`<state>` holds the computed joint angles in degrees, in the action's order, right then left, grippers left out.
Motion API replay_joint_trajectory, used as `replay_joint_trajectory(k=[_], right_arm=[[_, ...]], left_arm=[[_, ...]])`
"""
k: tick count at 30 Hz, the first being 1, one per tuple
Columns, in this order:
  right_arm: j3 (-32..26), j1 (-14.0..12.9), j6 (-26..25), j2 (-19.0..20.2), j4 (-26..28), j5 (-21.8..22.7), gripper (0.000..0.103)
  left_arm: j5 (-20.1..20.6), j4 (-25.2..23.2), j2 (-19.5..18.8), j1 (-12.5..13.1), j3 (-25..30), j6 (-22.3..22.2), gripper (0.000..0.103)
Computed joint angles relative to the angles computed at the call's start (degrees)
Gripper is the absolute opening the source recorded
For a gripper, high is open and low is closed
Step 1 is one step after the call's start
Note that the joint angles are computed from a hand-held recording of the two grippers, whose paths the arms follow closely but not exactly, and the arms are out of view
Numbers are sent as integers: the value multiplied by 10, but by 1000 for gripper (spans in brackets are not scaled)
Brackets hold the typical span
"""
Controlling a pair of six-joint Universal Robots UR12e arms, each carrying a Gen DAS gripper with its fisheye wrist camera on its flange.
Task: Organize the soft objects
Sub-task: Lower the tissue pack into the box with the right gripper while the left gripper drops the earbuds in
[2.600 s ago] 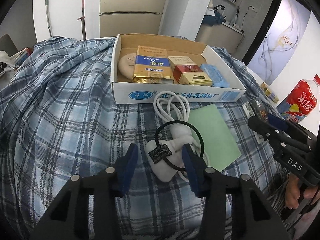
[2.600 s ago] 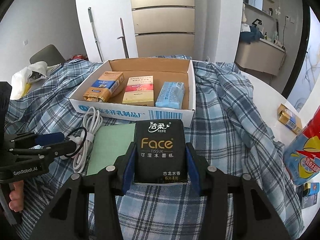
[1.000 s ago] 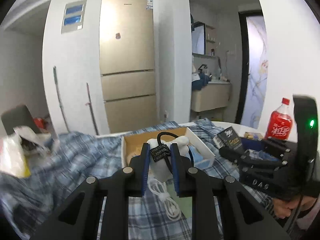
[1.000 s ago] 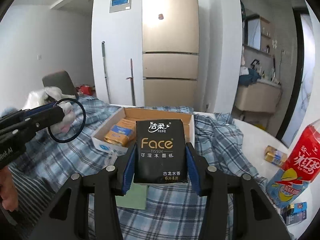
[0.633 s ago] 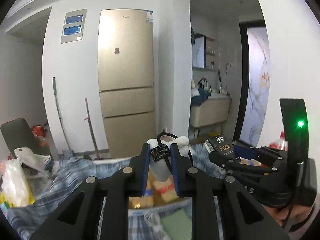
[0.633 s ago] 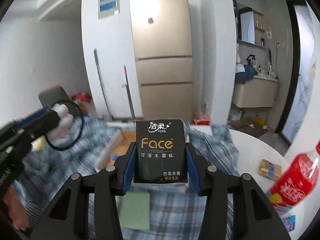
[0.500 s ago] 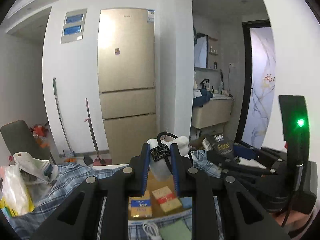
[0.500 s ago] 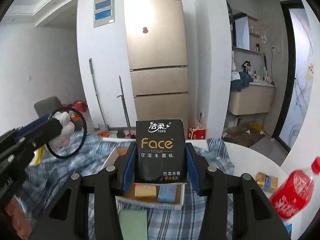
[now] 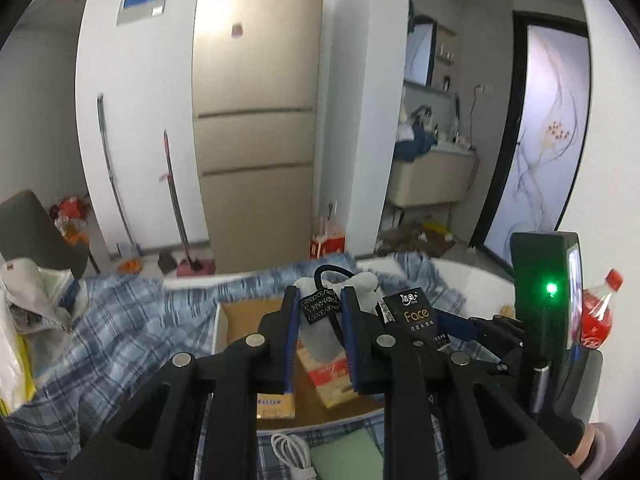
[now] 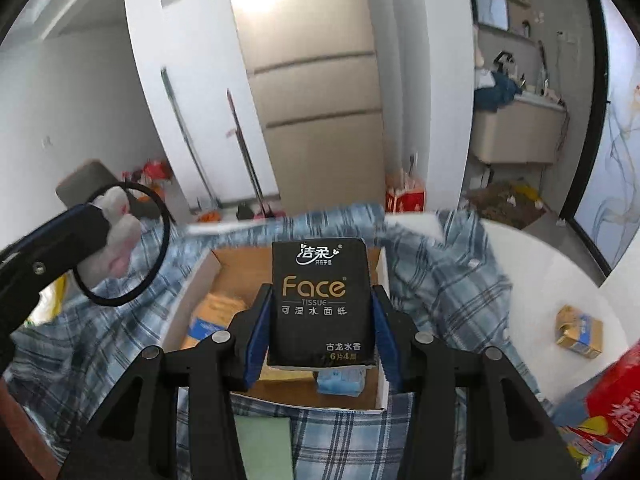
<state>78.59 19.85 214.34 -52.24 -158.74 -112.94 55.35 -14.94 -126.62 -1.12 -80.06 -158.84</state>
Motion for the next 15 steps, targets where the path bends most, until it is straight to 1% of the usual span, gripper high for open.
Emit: replay_joint_trajectory(k=[2,5,7,9,11,15], right_arm=[[-3,-6,5,5,18,20,46],[-8,-11,11,12,45,33,46],[-10,-15,16,15,60,50,46],[-13,-20,23,18,80,74,46],[-15,-23,27,22,92,90,46],[-26,-22,26,31,119,92,46]], left_arm=[[20,-22,-9,-3,9,5,22],[46,-63,-25,-7,27,14,22],[55,-88,-34,-9,37,22,22],[72,-108,-44,-11,49,25,22],[82,-123,-51,-12,57,29,22],[94,-133,-55,-15,61,34,22]])
